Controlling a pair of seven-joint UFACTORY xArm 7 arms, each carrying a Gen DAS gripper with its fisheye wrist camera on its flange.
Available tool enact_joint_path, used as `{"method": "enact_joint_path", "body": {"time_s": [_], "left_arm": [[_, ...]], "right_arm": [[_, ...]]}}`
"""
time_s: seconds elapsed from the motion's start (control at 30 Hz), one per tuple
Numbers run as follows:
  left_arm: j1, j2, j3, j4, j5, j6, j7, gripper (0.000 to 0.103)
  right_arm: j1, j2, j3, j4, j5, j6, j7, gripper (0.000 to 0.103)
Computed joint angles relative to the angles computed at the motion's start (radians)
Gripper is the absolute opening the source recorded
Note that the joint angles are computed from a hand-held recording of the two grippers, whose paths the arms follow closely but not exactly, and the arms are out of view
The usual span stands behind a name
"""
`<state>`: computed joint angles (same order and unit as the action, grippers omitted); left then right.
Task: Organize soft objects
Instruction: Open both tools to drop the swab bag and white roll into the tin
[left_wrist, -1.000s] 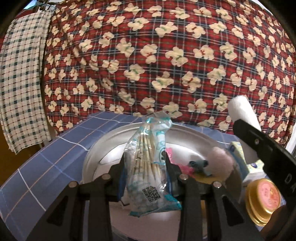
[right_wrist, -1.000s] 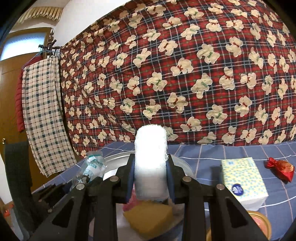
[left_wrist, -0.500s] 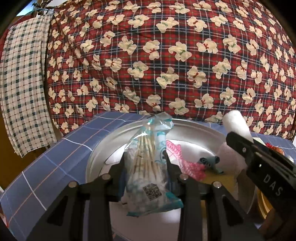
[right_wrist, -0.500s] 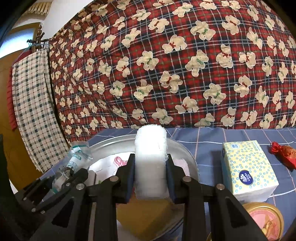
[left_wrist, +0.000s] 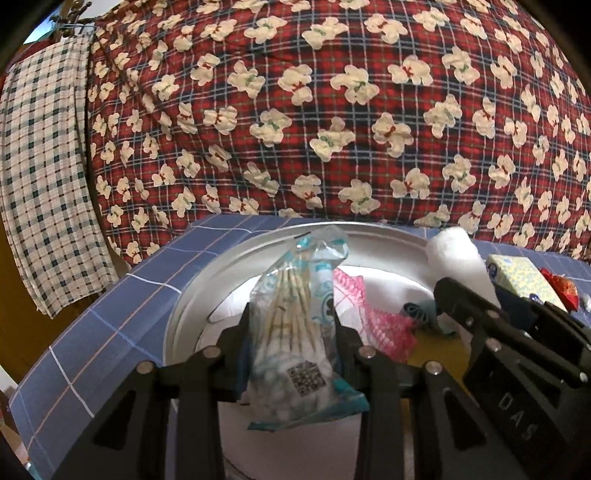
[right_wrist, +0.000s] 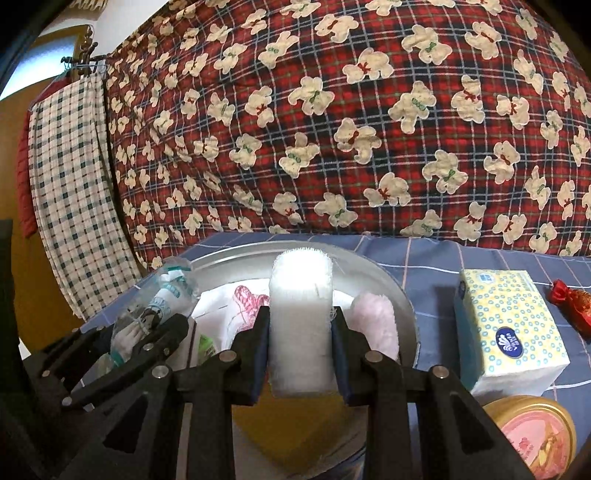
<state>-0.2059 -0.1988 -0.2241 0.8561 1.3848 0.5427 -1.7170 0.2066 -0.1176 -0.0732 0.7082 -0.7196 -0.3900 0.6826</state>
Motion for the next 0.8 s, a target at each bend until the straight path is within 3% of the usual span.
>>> {"method": "enact_joint_path", "body": {"time_s": [0.2,0.3,0.47,0.63,0.8], "left_arm": [[-0.003,0.005,0.000,0.004,-0.003,0.006,0.003,0.033],[-0.003,0.005,0.000,0.003,0.000,0.009,0.003,0.033],[-0.005,0.007,0.001,0.005,-0.002,0.009,0.003,0.033],[-0.005,0.006,0.002,0.004,-0.001,0.008,0.004,0.033],[-0.004,0.007,0.002,0.006,0.001,0.009,-0.002,0.033]], "right_arm": [[0.002,0.004,-0.010,0.007,-0.048,-0.005,0.034,0.034],[0.009,0.010,-0.033,0.026,-0.133,-0.005,0.117,0.034],[-0.017,0.018,-0.013,0.037,-0.163,-0.009,0.147,0.034],[-0.040,0.065,-0.040,0.124,-0.460,-0.047,0.452,0.034],[-0.103,0.078,0.010,0.141,-0.507,-0.077,0.500,0.034]]}}
